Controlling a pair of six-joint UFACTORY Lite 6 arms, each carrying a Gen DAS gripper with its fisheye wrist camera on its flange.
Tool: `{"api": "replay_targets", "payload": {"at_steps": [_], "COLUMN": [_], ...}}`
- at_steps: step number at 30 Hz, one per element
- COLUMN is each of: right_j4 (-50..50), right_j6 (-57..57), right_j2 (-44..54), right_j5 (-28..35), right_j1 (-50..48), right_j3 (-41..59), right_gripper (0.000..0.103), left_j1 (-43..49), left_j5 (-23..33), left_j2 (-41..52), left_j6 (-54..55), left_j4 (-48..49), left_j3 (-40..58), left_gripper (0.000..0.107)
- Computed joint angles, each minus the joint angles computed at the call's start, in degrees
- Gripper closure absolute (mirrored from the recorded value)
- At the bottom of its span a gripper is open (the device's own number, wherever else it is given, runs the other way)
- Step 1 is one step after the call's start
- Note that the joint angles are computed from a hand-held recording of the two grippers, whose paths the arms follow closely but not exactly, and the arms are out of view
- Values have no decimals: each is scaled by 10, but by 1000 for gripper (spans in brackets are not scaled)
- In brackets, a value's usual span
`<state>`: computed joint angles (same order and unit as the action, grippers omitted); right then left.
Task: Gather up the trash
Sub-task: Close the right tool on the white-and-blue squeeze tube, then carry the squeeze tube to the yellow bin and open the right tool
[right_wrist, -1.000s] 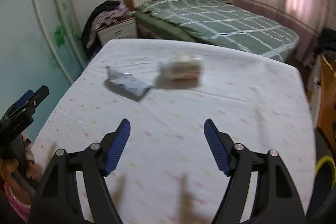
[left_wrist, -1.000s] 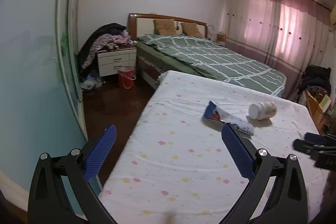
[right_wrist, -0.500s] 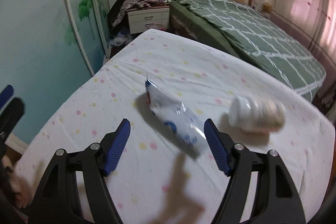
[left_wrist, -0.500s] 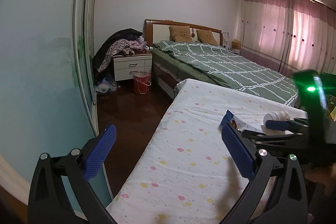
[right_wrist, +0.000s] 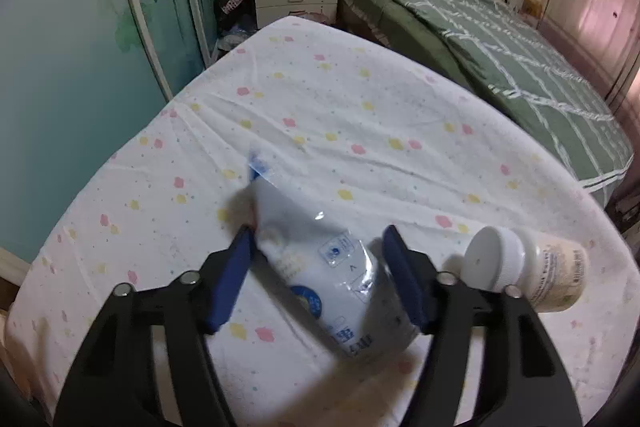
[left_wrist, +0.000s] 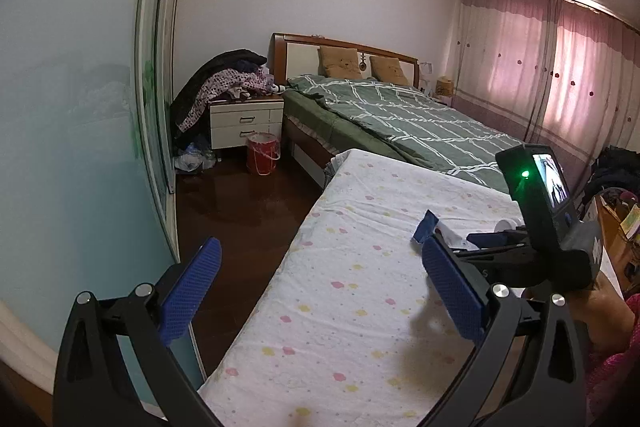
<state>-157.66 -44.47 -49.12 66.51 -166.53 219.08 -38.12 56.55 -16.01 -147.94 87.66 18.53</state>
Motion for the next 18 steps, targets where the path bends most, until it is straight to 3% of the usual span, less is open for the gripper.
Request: {"api": "replay_targets", "payload": {"at_steps": [11, 18], "right_j4": [36, 83], "right_j6": [-20, -79], "right_j2": [56, 150], "right_j5": [3, -18], "right_j1": [-36, -122], "right_j3": [79, 227], "right_gripper": [91, 94], "left_j1": [-2, -9], "left_j5": [-1, -3], "left_j2": [9, 18], "left_j6": [-2, 1], "left_j4": [6, 12], "left_j3": [4, 9], "left_gripper": [8, 8]}}
